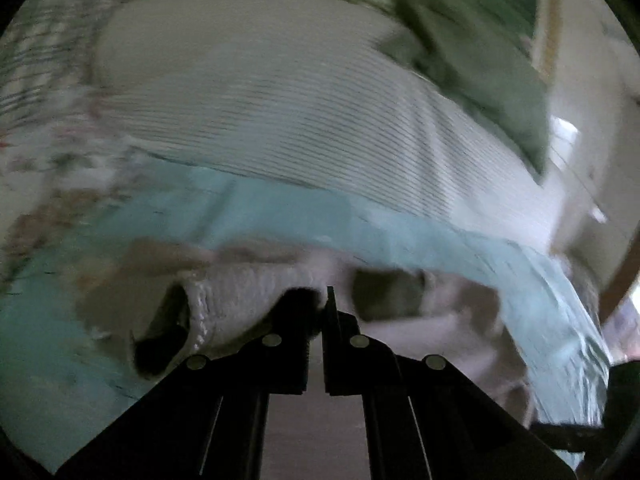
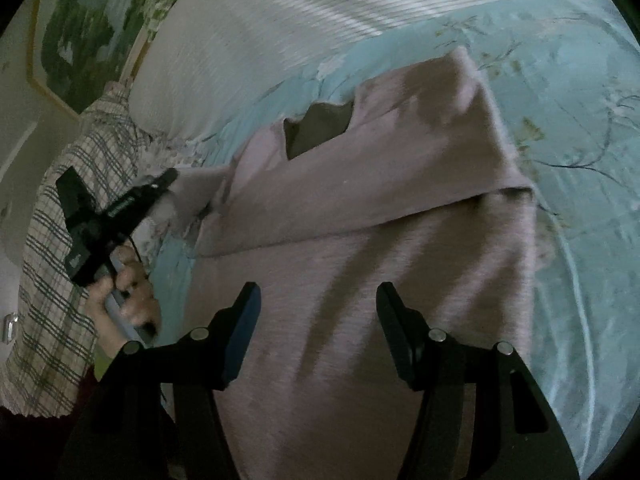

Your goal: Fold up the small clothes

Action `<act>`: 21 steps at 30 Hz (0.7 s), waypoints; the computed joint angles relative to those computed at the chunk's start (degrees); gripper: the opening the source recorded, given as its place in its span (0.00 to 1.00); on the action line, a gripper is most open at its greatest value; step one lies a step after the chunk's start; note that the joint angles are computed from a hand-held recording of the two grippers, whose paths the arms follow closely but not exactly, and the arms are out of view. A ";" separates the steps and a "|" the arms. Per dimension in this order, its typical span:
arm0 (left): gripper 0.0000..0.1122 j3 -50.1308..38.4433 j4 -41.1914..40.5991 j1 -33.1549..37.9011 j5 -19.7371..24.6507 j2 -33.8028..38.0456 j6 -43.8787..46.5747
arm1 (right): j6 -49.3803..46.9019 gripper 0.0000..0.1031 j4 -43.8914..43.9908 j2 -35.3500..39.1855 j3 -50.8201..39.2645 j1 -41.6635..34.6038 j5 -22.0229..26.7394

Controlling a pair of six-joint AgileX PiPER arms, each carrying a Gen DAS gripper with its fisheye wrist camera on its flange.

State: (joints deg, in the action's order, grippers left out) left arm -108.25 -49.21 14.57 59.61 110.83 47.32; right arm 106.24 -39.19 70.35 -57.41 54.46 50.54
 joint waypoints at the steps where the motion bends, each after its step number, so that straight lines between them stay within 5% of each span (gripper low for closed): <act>1: 0.03 1.88 0.26 -1.38 -0.60 -1.12 0.58 | 0.94 0.59 -0.57 -0.85 0.49 0.61 0.98; 10: 0.03 16.44 6.78 -16.98 -9.18 -4.64 0.99 | 10.21 0.59 -5.22 -7.77 5.38 5.56 8.51; 16: 0.06 17.51 12.47 -21.90 -12.10 -1.39 -2.20 | 11.62 0.59 -6.63 -8.41 5.01 6.09 11.12; 21: 0.29 19.60 11.78 -20.13 -9.05 -2.33 0.21 | 6.39 0.67 -5.11 -6.72 2.97 1.55 8.14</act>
